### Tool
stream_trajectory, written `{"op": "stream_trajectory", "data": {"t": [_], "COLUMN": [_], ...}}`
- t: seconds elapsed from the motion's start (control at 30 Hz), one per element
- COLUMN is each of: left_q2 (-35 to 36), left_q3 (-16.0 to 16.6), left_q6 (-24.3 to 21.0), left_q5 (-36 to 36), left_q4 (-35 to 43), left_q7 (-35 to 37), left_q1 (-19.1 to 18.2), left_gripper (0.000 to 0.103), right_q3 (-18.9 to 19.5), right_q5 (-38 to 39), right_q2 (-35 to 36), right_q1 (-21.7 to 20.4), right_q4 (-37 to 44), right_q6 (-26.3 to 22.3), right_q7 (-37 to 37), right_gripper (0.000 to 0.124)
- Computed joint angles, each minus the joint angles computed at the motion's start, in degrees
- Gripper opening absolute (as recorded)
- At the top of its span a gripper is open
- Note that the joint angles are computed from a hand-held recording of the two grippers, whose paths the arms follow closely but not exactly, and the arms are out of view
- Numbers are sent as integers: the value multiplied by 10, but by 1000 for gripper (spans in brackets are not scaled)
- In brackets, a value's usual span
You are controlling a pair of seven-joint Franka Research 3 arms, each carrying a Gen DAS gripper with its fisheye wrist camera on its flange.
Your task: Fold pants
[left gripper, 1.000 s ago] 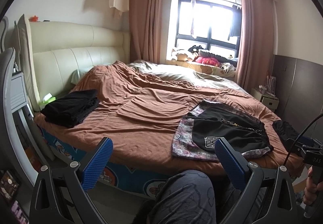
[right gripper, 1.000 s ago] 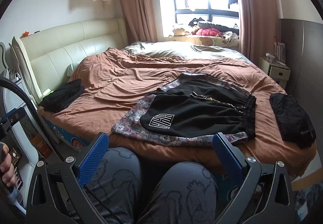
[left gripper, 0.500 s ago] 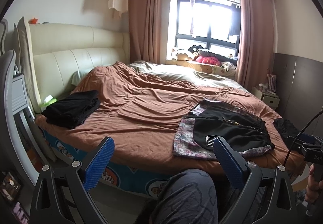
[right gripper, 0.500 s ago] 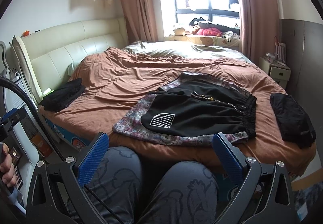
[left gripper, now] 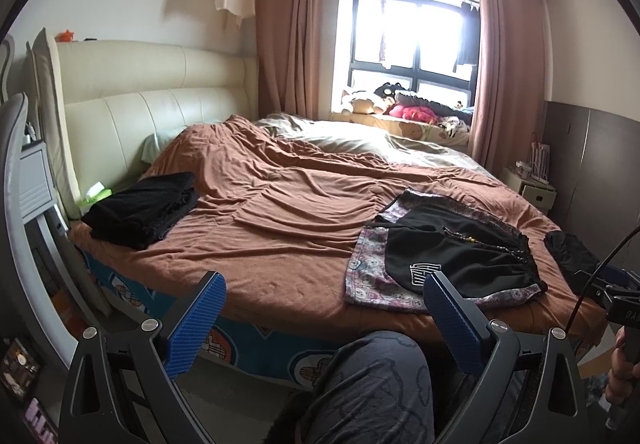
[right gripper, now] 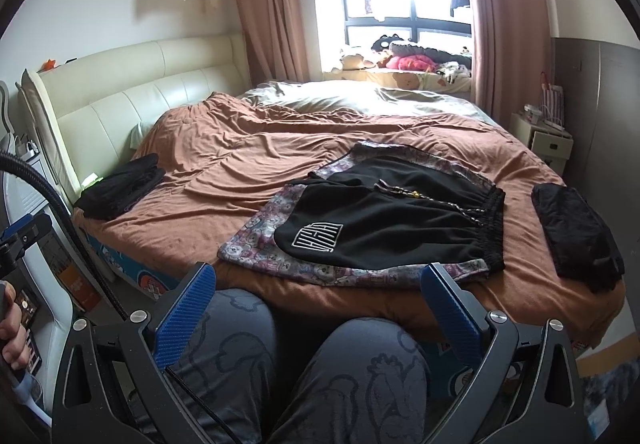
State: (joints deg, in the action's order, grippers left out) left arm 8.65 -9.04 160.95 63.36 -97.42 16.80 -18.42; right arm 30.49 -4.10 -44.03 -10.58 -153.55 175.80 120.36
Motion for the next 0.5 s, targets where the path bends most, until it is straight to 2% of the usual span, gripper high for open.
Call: {"op": "stream_trajectory", "data": {"t": [0.3, 0.5], "left_q2": [47, 97], "left_q3": [3, 5], "left_q6": [-1, 4], "left_q5": [-52, -127], "left_q4": [48, 101], "left_q7": [64, 152], "left_q1": [-10, -19], "left_gripper": [100, 100], "right_q3": [-3, -1], "right_q5": [13, 21], "right_q2": [20, 44], "right_q1": [-14, -36], "right_q4": [-6, 3], "right_q6": [30, 35], "right_q7": [-2, -4], "right_gripper": [103, 103]}}
